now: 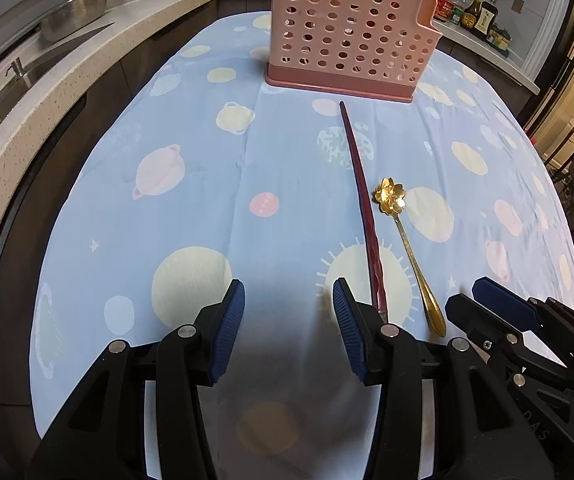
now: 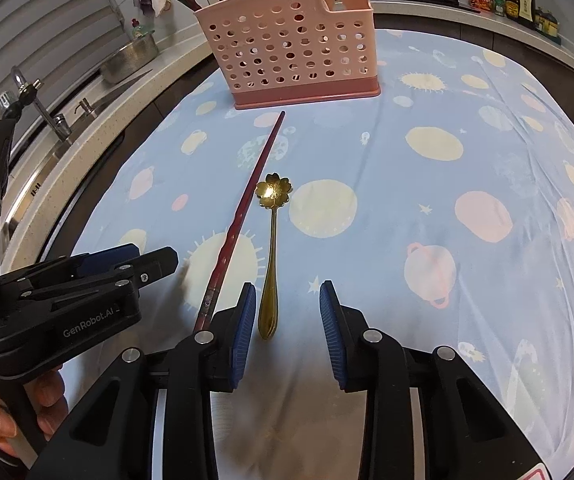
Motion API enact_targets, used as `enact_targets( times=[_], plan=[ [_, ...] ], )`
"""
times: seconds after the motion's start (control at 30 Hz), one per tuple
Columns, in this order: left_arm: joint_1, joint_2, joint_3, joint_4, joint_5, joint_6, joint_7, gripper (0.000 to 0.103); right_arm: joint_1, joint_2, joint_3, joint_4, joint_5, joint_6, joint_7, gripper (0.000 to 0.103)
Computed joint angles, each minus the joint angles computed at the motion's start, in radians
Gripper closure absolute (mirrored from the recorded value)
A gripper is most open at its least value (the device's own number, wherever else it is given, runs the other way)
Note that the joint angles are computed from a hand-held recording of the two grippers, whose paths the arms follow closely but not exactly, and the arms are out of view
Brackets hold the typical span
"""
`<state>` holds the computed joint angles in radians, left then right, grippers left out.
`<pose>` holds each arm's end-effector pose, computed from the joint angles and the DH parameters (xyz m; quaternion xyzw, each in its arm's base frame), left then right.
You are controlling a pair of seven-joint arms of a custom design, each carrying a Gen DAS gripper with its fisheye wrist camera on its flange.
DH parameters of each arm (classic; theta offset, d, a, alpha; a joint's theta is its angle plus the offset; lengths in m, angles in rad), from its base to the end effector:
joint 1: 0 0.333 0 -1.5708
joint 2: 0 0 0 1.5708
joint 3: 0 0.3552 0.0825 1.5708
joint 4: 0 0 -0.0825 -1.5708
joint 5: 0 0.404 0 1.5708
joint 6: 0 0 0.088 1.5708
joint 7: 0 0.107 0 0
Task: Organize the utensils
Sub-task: 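Move both open tools back down toward the last chopstick and gold spoon, then grasp the dark red chopstick with the left tool while the right tool grasps the gold spoon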
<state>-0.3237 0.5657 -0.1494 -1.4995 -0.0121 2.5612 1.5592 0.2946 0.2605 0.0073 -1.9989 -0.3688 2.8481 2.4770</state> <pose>0.7079 -0.3340 0.4210 -0.5309 0.8093 -0.2332 0.0937 0.6302 0.2160 0.4191 -0.5720 0.7624 -0.1506 0.2625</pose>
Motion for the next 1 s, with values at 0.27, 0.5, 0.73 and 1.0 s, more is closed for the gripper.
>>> enact_targets(
  times=[0.27,0.5,0.73,1.0],
  plan=[
    [0.003,-0.006,-0.004,-0.018,-0.005,-0.009,0.009,0.059,-0.010,0.017,0.014,0.010,0.040,-0.006,-0.038,0.081],
    [0.004,-0.007,-0.004,-0.019,-0.008,-0.016,0.009,0.059,-0.014,0.036,0.027,0.031,0.071,-0.013,-0.084,0.081],
    [0.006,-0.002,-0.009,-0.011,-0.013,-0.022,0.018,0.059,0.003,0.038,0.008,0.026,0.050,-0.022,-0.080,0.093],
    [0.014,-0.016,-0.037,-0.030,-0.049,-0.010,0.064,0.050,0.016,0.009,-0.009,-0.008,-0.001,-0.026,-0.037,0.093]
  ],
)
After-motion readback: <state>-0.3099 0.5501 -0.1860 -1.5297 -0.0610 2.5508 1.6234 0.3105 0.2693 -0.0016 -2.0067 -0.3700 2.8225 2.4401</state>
